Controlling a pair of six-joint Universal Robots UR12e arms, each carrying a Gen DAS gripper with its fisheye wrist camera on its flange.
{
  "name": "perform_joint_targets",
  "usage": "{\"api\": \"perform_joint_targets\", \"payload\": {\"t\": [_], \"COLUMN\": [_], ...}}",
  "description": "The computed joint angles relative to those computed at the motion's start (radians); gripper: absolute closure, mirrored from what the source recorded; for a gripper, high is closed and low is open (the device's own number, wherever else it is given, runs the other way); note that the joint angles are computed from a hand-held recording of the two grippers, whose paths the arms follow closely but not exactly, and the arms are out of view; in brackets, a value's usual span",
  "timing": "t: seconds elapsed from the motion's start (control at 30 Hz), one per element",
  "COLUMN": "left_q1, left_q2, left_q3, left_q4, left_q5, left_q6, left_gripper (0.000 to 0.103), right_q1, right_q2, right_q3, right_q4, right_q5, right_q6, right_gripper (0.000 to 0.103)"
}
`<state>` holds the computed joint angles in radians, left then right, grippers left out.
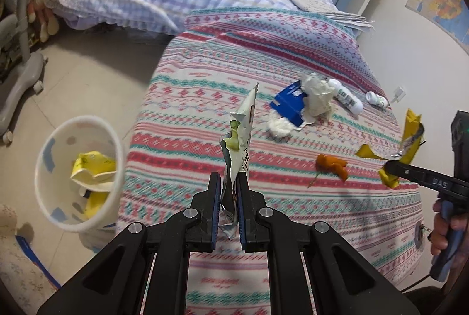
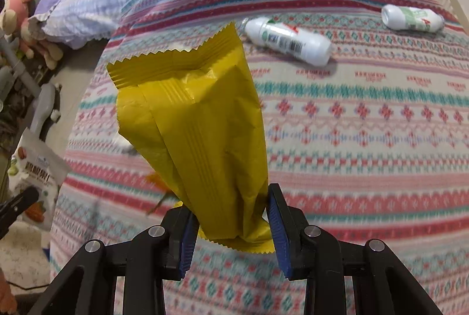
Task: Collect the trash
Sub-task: 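Lift the white wrapper toward the wastebasket with the left tool while the right tool lifts the yellow wrapper, then open the left tool over the wastebasket while the right tool carries the yellow wrapper over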
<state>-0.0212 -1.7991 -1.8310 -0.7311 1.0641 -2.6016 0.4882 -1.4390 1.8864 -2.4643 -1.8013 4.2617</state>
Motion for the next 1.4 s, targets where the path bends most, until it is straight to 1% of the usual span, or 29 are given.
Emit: {"api": "perform_joint_targets", "payload": {"t": [0.13,0.27,0.37,0.63,0.77,0.9,1.03,1.17,1.23,1.27,1.3,1.33,1.37,1.4], "left_q1": [0.034,0.064,0.087,0.138,0.151,0.154,0.158,0.154,0.15,0.147,0.143,0.139,0.138,0.139], "left_q2": [0.001,-0.006,-0.013,-0.041,-0.061,-0.082,-0.106,-0.124,-0.134,-0.138,-0.142,-0.145,-0.145,-0.145], "left_q3": [-0.012,-0.011,-0.007,0.013,0.032,0.047,0.074,0.092,0.103,0.111,0.119,0.123,0.12,0.116], "left_q4": [0.026,0.041,0.058,0.078,0.078,0.083,0.059,0.069,0.068,0.053,0.039,0.033,0.039,0.053], "left_q5": [0.018,0.035,0.043,0.065,0.083,0.105,0.106,0.103,0.106,0.118,0.135,0.167,0.185,0.204], "left_q6": [0.006,-0.004,-0.014,-0.06,-0.091,-0.11,-0.129,-0.138,-0.123,-0.11,-0.101,-0.1,-0.106,-0.118], "left_gripper": [0.092,0.092,0.092,0.092,0.092,0.092,0.092,0.092,0.091,0.088,0.075,0.064,0.041,0.026], "right_q1": [0.018,0.035,0.038,0.046,0.046,0.053,0.059,0.064,0.066,0.066,0.065,0.065,0.064,0.064], "right_q2": [0.018,0.048,0.072,0.164,0.218,0.275,0.325,0.364,0.38,0.385,0.391,0.396,0.4,0.405], "right_q3": [-0.023,-0.06,-0.085,-0.187,-0.247,-0.315,-0.376,-0.421,-0.437,-0.442,-0.448,-0.453,-0.457,-0.462], "right_q4": [-0.022,-0.031,-0.039,-0.046,-0.047,-0.049,-0.048,-0.05,-0.056,-0.059,-0.061,-0.064,-0.068,-0.073], "right_q5": [0.017,0.021,0.031,0.077,0.116,0.147,0.171,0.175,0.168,0.169,0.174,0.18,0.184,0.188], "right_q6": [-0.011,-0.041,-0.068,-0.154,-0.195,-0.228,-0.256,-0.267,-0.276,-0.276,-0.274,-0.271,-0.269,-0.269], "right_gripper": [0.063,0.063,0.063,0.063,0.063,0.063,0.063,0.063,0.063,0.063,0.063,0.063,0.063,0.063]}}
